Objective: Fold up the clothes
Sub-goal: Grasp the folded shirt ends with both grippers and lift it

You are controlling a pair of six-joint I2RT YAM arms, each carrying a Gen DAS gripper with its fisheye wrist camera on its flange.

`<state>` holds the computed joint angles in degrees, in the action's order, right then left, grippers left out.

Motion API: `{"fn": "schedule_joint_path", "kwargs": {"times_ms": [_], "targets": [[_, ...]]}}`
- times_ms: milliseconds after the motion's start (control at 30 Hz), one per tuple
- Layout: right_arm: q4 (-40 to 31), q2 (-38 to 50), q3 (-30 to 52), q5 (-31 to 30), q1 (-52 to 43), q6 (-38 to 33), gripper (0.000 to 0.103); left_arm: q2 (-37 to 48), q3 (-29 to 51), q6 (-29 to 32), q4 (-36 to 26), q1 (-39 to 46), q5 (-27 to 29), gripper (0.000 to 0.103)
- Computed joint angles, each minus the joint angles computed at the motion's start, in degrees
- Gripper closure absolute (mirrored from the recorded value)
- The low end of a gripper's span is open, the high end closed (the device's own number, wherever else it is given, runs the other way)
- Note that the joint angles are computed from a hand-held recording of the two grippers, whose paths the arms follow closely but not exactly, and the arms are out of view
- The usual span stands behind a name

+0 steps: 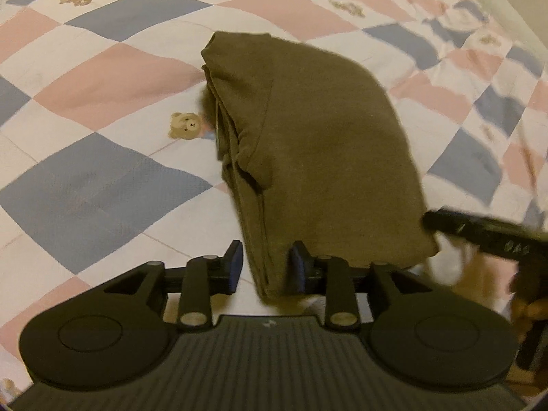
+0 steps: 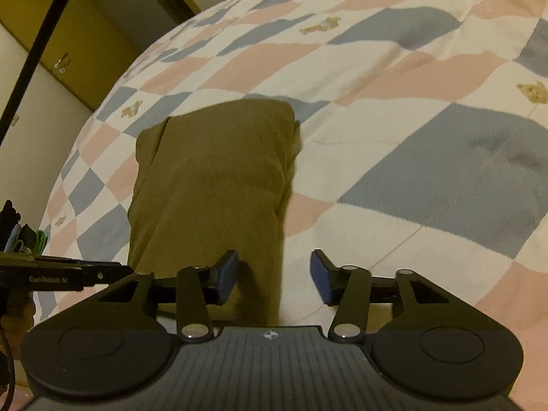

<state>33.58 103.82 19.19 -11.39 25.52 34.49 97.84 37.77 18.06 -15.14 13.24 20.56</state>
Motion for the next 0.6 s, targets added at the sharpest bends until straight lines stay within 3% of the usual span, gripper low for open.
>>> {"fn": "schedule_joint_path", "kwargs": {"times_ms": [67,233,367,600], "targets": [[0.7,0.7,-0.1,-2.1,-1.6,1.2,0.033,0.5,1.5,-0.4,-1.4,3.6,4.3,0.058],[8.7,6.4,0.6,-12.0,-9.6,5.4,0.019,12.4,11.6,-6.1,-4.7,11.7,16.6,0.051],[13.4,14.5,5.8,-19.7,-14.5,9.8,0.018,23.1,18.5,-11.6,-2.5,12.5,23.8,0.047],[18.2,25.4,14.0,-22.6,-14.8,16.0,0.017,35.5,26.3,-17.8,1.0,11.7,28.7,0.044]]}}
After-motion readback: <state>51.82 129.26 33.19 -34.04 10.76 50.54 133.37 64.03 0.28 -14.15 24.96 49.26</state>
